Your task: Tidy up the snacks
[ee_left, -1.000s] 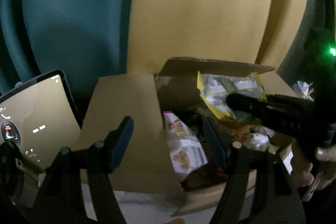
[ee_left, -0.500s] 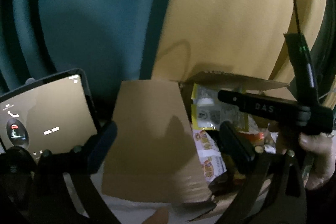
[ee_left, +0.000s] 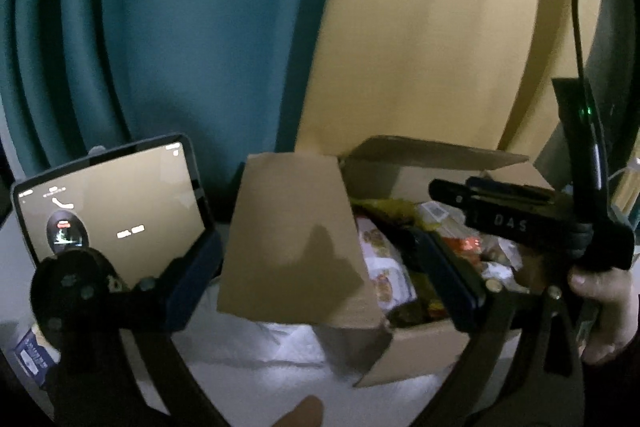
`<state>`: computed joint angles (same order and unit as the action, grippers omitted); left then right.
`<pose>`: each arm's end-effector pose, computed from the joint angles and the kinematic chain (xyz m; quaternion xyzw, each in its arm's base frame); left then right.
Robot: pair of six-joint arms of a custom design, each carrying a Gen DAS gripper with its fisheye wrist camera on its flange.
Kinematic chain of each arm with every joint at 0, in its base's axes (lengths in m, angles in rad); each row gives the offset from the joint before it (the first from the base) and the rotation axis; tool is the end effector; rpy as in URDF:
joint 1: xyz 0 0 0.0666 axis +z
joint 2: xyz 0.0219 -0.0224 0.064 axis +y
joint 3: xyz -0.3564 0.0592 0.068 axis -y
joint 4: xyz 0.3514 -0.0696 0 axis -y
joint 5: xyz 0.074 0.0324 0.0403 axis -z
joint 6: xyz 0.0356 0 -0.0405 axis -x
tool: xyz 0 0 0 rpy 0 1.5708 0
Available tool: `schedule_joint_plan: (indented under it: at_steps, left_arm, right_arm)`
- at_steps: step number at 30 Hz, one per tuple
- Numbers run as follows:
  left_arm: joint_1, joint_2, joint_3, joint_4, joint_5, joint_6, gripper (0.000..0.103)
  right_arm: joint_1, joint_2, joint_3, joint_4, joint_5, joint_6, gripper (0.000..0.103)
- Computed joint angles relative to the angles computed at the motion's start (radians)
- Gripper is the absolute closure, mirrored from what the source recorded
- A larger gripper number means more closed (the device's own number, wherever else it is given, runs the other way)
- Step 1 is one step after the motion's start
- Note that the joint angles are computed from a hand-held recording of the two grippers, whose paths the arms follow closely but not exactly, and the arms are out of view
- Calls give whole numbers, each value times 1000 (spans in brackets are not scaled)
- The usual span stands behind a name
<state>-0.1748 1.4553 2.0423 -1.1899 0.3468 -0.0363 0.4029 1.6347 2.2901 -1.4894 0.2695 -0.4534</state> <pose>0.4207 -0.0870 0.6260 0.1717 0.8586 -0.1841 0.4466 0.4305 0.1727 0.6157 0.0717 0.9229 0.0341 0.3767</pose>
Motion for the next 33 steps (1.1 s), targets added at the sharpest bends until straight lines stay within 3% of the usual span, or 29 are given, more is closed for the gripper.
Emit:
schedule_joint_plan:
  at_steps: [12, 21, 33]
  left_arm:
    - [-27, -162, -147, 64, 4, 35, 4]
    - [-87, -275, -238, 60, -21, 29, 4]
    - [-156, -422, -353, 55, -68, 54, 4]
  right_arm:
    - [101, -153, -130, -8, 147, -8, 42]
    - [193, -274, -213, -44, 261, -45, 42]
    - [350, -410, -305, -139, 407, -188, 42]
